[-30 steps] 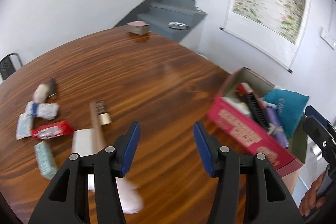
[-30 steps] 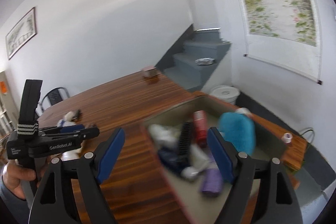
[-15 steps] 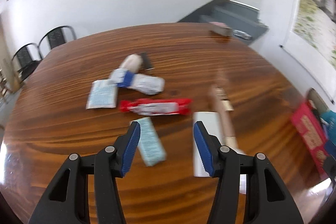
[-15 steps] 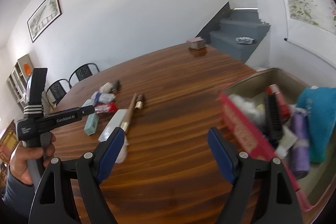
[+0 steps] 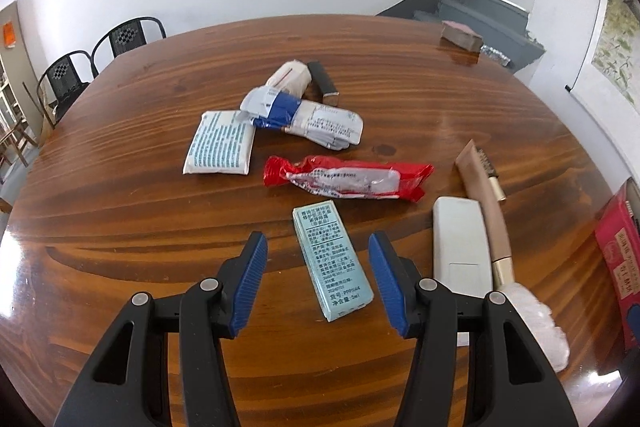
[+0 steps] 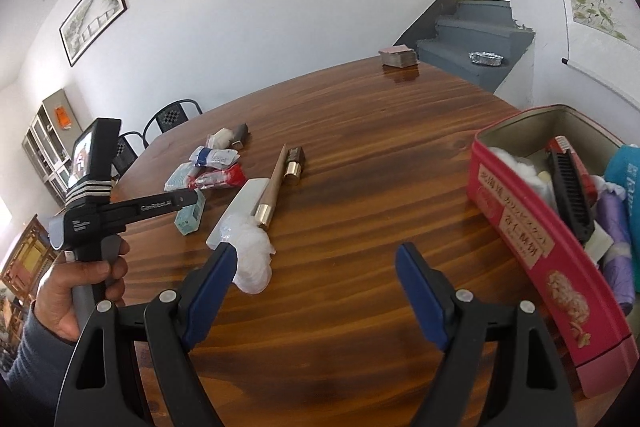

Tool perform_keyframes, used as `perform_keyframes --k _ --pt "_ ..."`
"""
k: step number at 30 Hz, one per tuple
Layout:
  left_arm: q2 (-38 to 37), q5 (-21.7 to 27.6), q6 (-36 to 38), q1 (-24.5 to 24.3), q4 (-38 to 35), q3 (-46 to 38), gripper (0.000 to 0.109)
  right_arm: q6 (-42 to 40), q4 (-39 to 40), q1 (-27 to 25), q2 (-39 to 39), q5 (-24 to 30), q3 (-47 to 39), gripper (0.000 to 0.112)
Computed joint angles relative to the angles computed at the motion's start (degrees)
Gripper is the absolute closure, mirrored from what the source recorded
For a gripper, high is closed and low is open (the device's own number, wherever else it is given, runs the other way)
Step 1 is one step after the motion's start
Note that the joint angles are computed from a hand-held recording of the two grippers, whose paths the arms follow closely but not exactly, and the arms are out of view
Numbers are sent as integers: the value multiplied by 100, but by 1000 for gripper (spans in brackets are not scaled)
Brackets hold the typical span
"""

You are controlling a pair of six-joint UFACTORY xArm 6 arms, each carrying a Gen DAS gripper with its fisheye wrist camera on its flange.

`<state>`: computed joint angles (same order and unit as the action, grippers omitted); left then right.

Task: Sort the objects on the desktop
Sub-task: 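Withdraw both grippers from the tin box back toward the table items, then grasp the pale green box with the left gripper while the right gripper grasps the plastic-wrapped bundle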

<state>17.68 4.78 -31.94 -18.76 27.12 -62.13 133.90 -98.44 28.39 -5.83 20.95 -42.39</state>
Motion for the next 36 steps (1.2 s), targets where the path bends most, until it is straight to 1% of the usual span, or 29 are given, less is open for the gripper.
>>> perform_keyframes --k 5,8,10,11,12,13,15,19,20,22,23,24,25,26,27,28,29,31,33,36 --pt "108 125 88 -25 -88 -83 52 70 2 -2 59 -35 -37 28" --pt "185 202 369 -79 -367 -132 52 124 -40 -42 111 -78 -81 28" --pt "213 300 194 -84 -134 -179 51 126 -42 -44 128 -83 -92 28" --pt "214 268 2 -65 94 -178 49 122 -39 -39 125 -78 -88 28" --pt "213 284 -113 -57 227 -183 45 113 -35 -36 128 -76 -91 28" --pt "234 280 -163 -49 283 -191 42 106 -31 -33 131 -78 -94 28" --pt "228 234 -250 -27 370 -165 41 105 -39 -39 153 -96 -115 28" --pt "296 109 -228 25 242 -185 39 -24 15 -48 245 -170 -201 28" --pt "320 139 -387 48 394 -229 39 -79 39 -50 275 -192 -232 28" --pt "346 174 -386 67 358 -273 39 -224 103 -56 359 -263 -317 28" --pt "343 161 -444 88 427 -270 40 -306 126 -63 427 -326 -386 28" --pt "359 117 -407 98 405 -274 49 -341 119 -67 478 -379 -444 28" --pt "349 81 -368 106 392 -258 64 -367 103 -72 538 -439 -508 28" --pt "339 45 -162 96 197 -234 71 -404 79 -84 616 -528 -594 28" --pt "320 18 134 71 -119 -195 80 -465 78 -97 709 -615 -693 28" --pt "299 -23 395 48 -402 -148 82 -552 118 -103 789 -672 -775 28" --pt "272 -43 435 46 -444 -107 82 -637 161 -106 860 -725 -847 28" --pt "236 -77 446 48 -401 -68 82 -872 266 -160 1075 -934 -1066 28" --pt "235 -75 260 35 -208 -108 82 -1056 387 -207 1250 -1065 -1225 28" --pt "159 -148 276 34 -238 -54 82 -1490 737 -339 1583 -1362 -1511 28"
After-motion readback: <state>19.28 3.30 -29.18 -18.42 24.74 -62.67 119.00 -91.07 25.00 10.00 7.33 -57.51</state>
